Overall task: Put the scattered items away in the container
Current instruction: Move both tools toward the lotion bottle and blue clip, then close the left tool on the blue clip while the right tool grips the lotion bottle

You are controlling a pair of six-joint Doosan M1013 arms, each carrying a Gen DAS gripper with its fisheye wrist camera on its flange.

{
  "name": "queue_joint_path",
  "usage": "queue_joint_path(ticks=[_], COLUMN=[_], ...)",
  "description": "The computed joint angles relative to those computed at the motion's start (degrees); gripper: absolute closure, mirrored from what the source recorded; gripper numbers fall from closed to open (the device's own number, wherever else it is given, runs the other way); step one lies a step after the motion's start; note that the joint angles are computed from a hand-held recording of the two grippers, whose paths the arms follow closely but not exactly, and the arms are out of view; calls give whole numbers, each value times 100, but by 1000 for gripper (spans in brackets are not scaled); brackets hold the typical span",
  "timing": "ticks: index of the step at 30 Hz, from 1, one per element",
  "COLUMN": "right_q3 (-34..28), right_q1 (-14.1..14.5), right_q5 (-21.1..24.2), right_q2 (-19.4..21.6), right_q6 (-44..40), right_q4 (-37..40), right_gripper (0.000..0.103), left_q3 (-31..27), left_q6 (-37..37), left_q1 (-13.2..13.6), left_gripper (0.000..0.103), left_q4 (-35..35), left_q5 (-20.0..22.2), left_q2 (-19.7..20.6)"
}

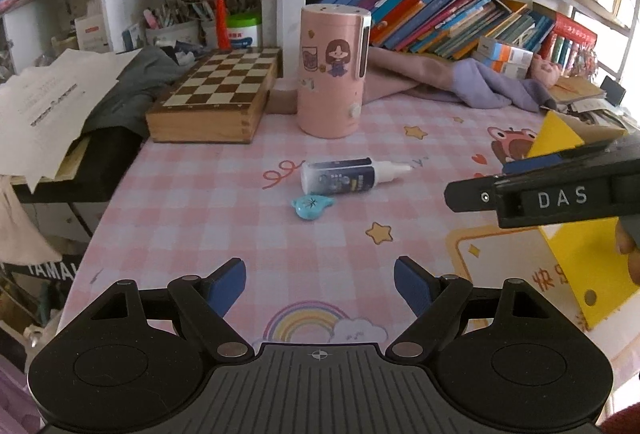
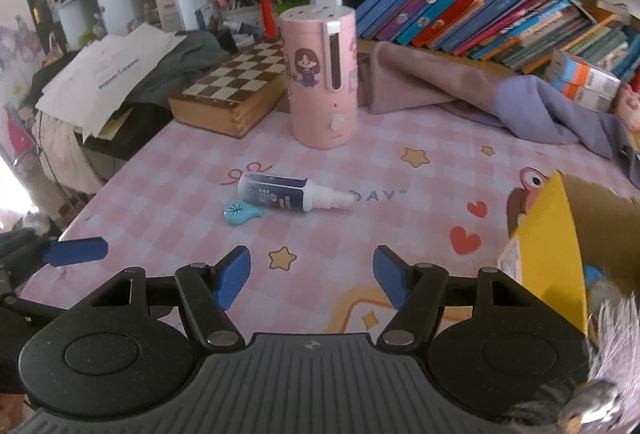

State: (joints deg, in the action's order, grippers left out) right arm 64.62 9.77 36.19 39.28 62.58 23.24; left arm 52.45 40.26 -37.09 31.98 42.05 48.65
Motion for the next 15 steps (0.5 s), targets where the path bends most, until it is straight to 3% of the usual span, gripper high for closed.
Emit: queue_joint_path(ticks=[8,15], right_q3=[-1053,-2023], right_q1=[63,102], right_q5=[690,1352], right_q2=[622,1186], right_q6=[-298,-1072], right_q4=[-512,-268], right_gripper=[39,42], left_q3=[-435,-1202], left_q6=[208,487], left_q1=[120,192], left_gripper=[23,41], left_q4=[-189,-380], left_q5=[-90,252], left_q2=[359,847])
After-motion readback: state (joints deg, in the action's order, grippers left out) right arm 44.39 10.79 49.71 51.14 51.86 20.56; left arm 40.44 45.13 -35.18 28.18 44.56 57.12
